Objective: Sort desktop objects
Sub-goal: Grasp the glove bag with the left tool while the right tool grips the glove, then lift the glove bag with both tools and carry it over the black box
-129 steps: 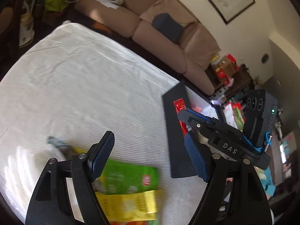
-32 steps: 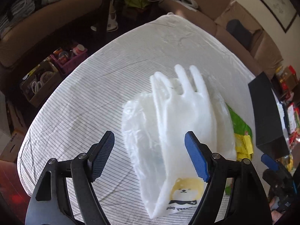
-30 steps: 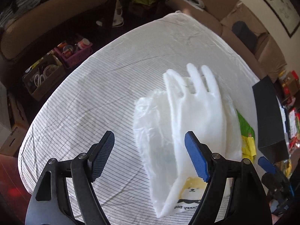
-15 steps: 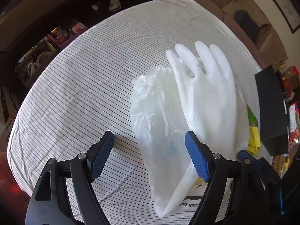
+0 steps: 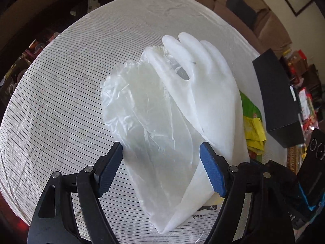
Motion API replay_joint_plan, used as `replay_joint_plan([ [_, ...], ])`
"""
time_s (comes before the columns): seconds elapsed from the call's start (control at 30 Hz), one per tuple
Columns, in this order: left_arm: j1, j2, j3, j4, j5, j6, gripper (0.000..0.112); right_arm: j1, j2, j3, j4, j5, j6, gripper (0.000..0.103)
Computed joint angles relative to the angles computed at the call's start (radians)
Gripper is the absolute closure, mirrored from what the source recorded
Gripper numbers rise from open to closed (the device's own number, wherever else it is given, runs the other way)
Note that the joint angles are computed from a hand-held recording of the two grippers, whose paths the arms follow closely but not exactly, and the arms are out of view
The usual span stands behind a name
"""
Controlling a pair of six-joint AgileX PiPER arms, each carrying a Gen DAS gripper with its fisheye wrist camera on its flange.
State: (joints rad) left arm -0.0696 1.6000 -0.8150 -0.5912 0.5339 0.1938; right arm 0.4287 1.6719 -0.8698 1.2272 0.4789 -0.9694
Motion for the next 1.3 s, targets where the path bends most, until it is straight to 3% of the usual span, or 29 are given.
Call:
replay_joint_plan([
  [0.07,0.033,-0.027,0.020,0.040,-0.024,-0.056,0.037,-0.024,0.003,-0.002,-0.042,0.000,0.048,0.086],
  [0.13,0.100,-0.061,0.054,0.021,-0.048,-0.060,0.036,-0.047,-0.014,0.018,0.008,-0.015,0.020,0.083],
  [0.17,0.128,-0.070,0.066,0.005,-0.051,-0.052,0.036,-0.061,-0.030,0.027,0.044,-0.018,-0.006,0.073],
  [0.2,0.158,-0.070,0.072,-0.016,-0.042,-0.029,0.036,-0.066,-0.046,0.030,0.044,-0.027,0.001,0.050],
  [0.27,0.186,-0.049,0.073,-0.054,-0.019,0.016,0.036,-0.069,-0.047,0.005,0.018,-0.021,0.021,0.034],
  [0.3,0.183,-0.033,0.072,-0.057,-0.013,0.017,0.036,-0.057,-0.032,-0.024,-0.030,-0.017,0.066,0.034],
  [0.47,0.049,0.015,0.020,0.112,-0.044,-0.157,0.034,0.015,0.079,-0.084,-0.247,-0.011,0.247,0.034],
  [0.57,-0.012,0.039,-0.019,0.129,-0.033,-0.179,0.034,0.007,0.102,-0.085,-0.111,0.034,0.122,0.034],
  [0.63,-0.040,0.055,-0.038,0.123,-0.031,-0.174,0.034,0.001,0.115,-0.099,-0.061,0.070,0.088,0.045],
  [0.67,-0.045,0.061,-0.044,0.097,-0.029,-0.152,0.034,0.001,0.121,-0.109,-0.044,0.090,0.072,0.056],
  [0.77,-0.053,0.072,-0.058,0.106,-0.028,-0.166,0.035,-0.011,0.185,-0.160,-0.046,0.168,0.076,0.059],
  [0.83,-0.022,0.074,-0.056,0.017,-0.019,-0.095,0.035,-0.026,0.207,-0.168,0.005,0.189,0.028,0.066],
  [0.87,-0.003,0.078,-0.056,-0.033,-0.007,-0.055,0.035,-0.033,0.214,-0.169,0.015,0.197,0.029,0.081],
  [0.9,0.026,0.074,-0.046,-0.091,0.007,0.008,0.035,-0.045,0.225,-0.168,0.046,0.222,0.010,0.085],
  [1.1,0.288,-0.041,0.070,-0.554,0.126,0.443,0.033,-0.108,0.203,-0.103,0.257,0.369,-0.046,0.089],
  [1.17,0.368,-0.082,0.103,-0.600,0.166,0.497,0.032,-0.120,0.180,-0.111,0.264,0.405,0.000,0.089],
  [1.3,0.497,-0.072,0.184,-0.709,0.392,0.611,0.028,-0.125,0.117,-0.137,0.277,0.435,0.077,0.089],
])
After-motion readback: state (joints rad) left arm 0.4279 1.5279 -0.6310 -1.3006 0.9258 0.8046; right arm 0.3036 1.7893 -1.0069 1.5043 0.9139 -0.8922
